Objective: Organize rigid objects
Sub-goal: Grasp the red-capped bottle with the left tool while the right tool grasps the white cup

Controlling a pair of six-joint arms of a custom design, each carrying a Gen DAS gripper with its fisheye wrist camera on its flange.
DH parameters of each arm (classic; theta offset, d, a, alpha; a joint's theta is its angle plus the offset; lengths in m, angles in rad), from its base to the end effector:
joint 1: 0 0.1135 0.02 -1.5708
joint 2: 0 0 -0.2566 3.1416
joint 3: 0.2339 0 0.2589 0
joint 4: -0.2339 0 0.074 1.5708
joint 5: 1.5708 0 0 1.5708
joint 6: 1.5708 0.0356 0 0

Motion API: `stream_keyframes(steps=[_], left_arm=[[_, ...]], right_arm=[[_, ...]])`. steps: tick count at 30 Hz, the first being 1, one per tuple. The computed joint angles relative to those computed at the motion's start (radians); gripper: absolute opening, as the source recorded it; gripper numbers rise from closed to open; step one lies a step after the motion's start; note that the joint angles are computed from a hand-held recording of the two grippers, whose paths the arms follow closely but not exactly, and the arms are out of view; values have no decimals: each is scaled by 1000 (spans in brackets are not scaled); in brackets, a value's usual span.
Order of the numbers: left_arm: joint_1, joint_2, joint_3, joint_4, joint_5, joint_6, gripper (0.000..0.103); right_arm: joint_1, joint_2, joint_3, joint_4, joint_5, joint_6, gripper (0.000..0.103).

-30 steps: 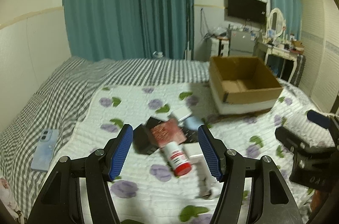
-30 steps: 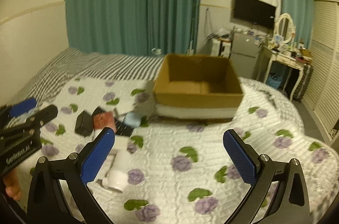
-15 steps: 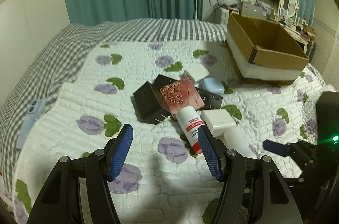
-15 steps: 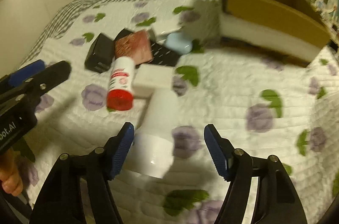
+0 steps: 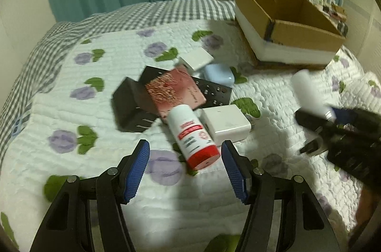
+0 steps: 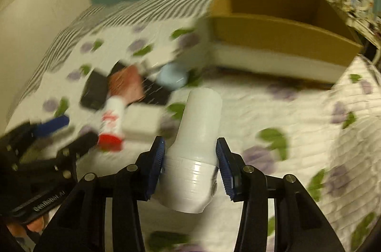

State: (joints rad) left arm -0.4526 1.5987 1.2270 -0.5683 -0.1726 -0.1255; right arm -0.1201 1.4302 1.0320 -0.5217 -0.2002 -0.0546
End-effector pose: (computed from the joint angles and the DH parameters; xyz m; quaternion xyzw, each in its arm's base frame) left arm 0.3156 -0.1467 0.2464 0.1278 0.9388 -0.0096 0.3196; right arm 0.3041 -0.0296 0.2386 -0.0011 0.9433 0.0666 0.3252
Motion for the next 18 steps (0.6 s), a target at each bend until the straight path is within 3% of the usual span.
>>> stream_keyframes(steps=[1,3,5,8,12,18], left_arm=[[-1,22,16,-4,0,-8,59],[2,84,66,-30,-6,-26,31],[16,131,105,-43,34,-47,31],[1,177,141,-58,-2,-47,32],[1,252,209,-96,-14,-54,44],[4,296,252,-141,-3,-64,42]], right_arm=[[-17,15,18,-1,-7,1,44],[-47,28,22,1,-33,-3,44],[-53,50,34,-1,-50,-11,44],[-64,71,43,-7,-79,-27,44],[-78,95,44,-1,-100,-26,44],[-85,95,37,0,-107,-22,44]])
